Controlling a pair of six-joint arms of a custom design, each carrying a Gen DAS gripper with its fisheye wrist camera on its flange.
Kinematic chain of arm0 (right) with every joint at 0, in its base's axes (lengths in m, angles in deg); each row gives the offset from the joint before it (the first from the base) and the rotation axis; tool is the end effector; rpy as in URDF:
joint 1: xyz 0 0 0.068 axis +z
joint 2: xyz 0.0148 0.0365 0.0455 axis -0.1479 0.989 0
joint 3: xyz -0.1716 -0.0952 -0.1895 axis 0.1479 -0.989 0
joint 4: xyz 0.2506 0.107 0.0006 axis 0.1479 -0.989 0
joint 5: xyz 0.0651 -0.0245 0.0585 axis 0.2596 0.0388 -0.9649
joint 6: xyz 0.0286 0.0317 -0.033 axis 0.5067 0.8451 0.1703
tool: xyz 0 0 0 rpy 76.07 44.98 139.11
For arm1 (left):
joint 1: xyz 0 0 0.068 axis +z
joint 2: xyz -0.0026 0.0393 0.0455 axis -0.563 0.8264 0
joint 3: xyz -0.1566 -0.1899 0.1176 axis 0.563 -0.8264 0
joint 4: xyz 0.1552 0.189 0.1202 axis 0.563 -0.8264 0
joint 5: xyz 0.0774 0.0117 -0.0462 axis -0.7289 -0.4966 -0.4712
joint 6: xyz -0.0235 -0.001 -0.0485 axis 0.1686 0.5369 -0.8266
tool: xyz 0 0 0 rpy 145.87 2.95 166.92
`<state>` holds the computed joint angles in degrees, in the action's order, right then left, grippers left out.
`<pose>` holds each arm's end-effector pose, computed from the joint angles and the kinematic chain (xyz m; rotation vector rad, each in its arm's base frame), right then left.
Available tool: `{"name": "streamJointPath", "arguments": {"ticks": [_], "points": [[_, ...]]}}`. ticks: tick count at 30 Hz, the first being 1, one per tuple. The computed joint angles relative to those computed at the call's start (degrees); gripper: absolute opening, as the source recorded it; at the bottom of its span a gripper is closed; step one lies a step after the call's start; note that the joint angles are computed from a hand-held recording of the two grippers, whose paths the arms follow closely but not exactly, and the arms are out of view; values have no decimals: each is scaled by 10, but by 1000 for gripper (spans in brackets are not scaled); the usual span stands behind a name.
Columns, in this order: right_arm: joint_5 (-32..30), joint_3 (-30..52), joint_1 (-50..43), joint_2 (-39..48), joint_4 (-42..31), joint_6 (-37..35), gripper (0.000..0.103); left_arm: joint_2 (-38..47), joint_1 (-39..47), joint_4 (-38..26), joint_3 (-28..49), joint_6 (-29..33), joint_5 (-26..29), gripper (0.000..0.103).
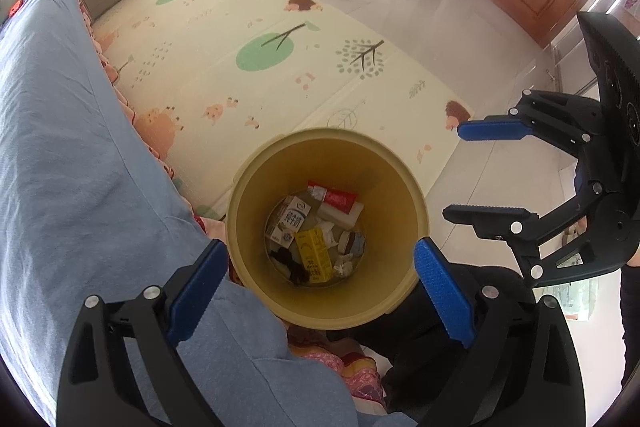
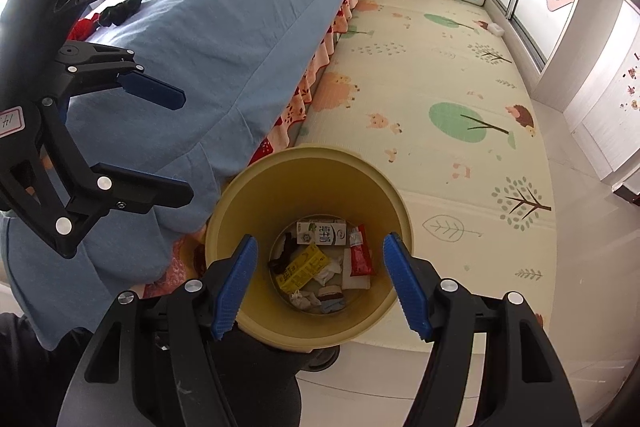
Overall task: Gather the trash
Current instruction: 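Move both grippers back over the bed toward the red cloth and orange sock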
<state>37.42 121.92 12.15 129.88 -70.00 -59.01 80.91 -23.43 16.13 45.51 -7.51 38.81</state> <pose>0.2814 0.1141 0.2434 -0.6200 2.6067 0.3799 0.3716 0.0598 0.2210 0.8474 2.7129 -0.3070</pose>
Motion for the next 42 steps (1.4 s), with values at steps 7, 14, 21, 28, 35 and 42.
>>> {"name": "streamJointPath", "arguments": {"ticks": [7, 14, 21, 28, 35, 42], "points": [[12, -1, 15, -49, 24, 29, 64, -34, 43, -16, 0, 26, 57, 94], [53, 32, 86, -73, 79, 71, 71, -96, 153, 36, -20, 44, 128, 94], [77, 97, 166, -21, 139, 102, 86, -105, 291, 104, -1, 25, 185, 94], [95, 200, 249, 73, 161, 124, 95, -35, 406, 143, 91, -7, 213, 98], [106, 337, 316, 183, 159, 141, 95, 72, 484, 156, 227, -61, 221, 98], [75, 515, 347, 309, 127, 154, 95, 209, 534, 68, 426, -69, 245, 99]]}}
